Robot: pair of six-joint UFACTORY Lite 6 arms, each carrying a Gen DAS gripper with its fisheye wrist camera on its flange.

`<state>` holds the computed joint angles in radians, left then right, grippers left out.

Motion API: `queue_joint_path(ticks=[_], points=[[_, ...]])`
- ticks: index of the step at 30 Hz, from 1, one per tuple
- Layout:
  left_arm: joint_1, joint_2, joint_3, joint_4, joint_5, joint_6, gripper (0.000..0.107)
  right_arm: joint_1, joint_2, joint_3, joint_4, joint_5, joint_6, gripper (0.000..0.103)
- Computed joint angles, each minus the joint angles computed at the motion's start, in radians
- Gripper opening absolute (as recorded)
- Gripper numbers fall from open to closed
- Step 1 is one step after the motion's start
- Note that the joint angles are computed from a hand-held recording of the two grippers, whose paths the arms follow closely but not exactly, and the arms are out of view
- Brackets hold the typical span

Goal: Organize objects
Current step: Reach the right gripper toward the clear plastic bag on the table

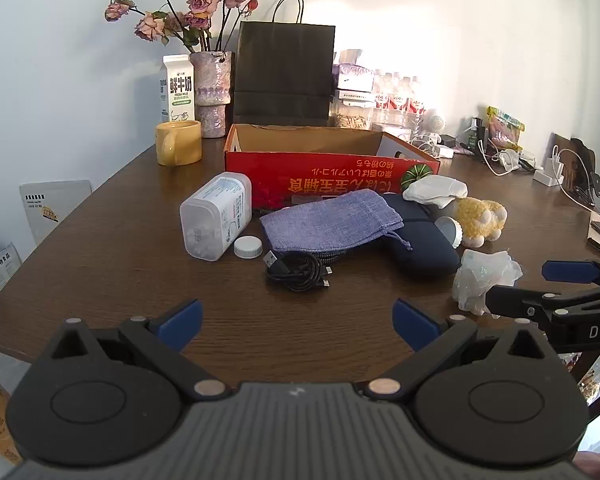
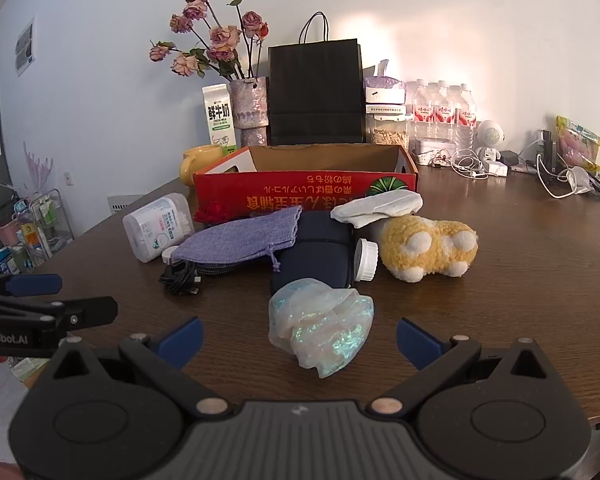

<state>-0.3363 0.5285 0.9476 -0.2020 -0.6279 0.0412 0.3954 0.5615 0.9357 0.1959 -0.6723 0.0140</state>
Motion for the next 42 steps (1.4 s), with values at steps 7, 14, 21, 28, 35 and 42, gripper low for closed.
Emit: queue_joint_path(ticks=[7,14,21,28,35,42], points=[[0.023,-0.01,-0.022,0.045,-0.012,-0.027,0.103,0.0,-0.002,-0.001,0.0,0.001,0.001,0.103],[0.024,-0.009,-0.023,0.047,-0.015,-0.03,0.103,0.001,-0.002,-0.001,0.002,0.0,-0.001,0.103],[0.026,-0.009,-0.023,0.053,-0.016,-0.034,0.103,0.001,-0.002,-0.001,0.002,0.0,-0.001,0.103],[0.027,-0.009,-0.024,0.055,-0.017,-0.035,0.103,0.0,-0.003,-0.002,-0.001,0.0,0.001,0.103],[0.028,-0.01,-0.025,0.058,-0.015,-0.035,0.103,0.014,0.0,0.0,0.019,-0.004,-0.011,0.103],[0.023,-0.024,-0.034,0.054,-0.012,-0.033,0.103,0.015,0.0,0.0,0.019,-0.005,-0.009,0.103]])
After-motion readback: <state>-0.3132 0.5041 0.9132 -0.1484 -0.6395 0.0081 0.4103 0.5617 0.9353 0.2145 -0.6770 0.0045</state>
